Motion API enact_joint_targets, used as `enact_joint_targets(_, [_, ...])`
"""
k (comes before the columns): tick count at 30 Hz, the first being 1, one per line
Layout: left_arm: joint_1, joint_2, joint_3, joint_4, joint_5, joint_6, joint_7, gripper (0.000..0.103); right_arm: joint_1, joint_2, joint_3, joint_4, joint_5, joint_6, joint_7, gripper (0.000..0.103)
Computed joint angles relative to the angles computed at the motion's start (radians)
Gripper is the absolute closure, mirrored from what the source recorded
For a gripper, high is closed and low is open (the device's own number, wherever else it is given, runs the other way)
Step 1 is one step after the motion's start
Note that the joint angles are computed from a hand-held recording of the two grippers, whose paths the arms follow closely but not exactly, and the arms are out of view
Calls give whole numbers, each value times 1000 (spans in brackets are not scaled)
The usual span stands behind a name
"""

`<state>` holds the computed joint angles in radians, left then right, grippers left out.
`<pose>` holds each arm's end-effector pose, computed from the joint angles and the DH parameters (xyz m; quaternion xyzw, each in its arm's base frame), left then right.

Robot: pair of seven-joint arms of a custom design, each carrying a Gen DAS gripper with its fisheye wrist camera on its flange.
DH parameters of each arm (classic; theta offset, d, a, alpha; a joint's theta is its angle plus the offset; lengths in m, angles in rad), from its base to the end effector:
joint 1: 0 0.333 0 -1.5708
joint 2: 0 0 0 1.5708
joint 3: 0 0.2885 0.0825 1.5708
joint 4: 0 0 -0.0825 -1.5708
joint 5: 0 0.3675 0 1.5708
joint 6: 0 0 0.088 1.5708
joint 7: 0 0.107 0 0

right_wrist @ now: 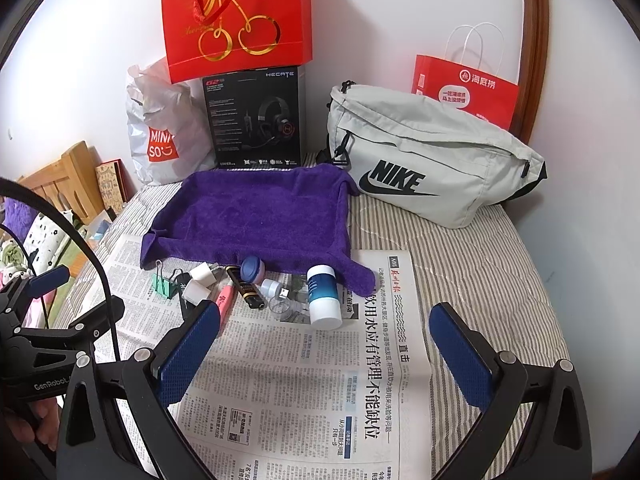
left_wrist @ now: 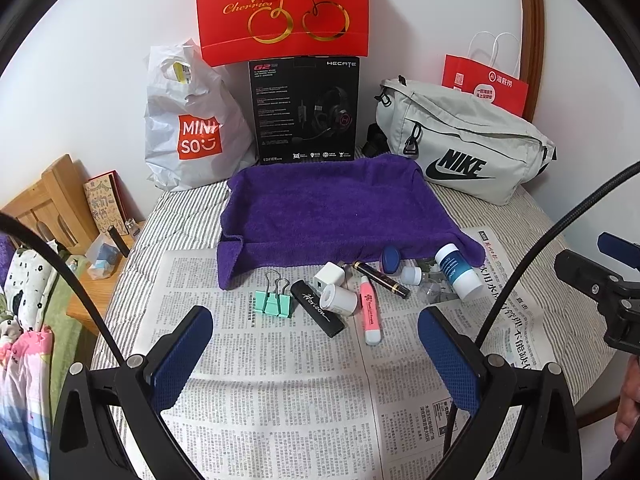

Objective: Organize rigid objects

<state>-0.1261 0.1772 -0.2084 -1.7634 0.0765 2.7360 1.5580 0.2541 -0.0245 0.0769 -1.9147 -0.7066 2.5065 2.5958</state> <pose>0.6083 -0.2045 0.5368 -0.5239 0.7576 -0.3120 0.2328 0.5500 0.1945 0.5482 -0.5636 0.7229 -0.3098 0.2526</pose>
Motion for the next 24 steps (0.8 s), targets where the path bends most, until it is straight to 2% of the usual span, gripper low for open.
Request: enact_joint_targets(24, [2, -9, 3, -16, 14, 1, -4, 0, 5, 4, -1, 2, 1, -16, -2, 0])
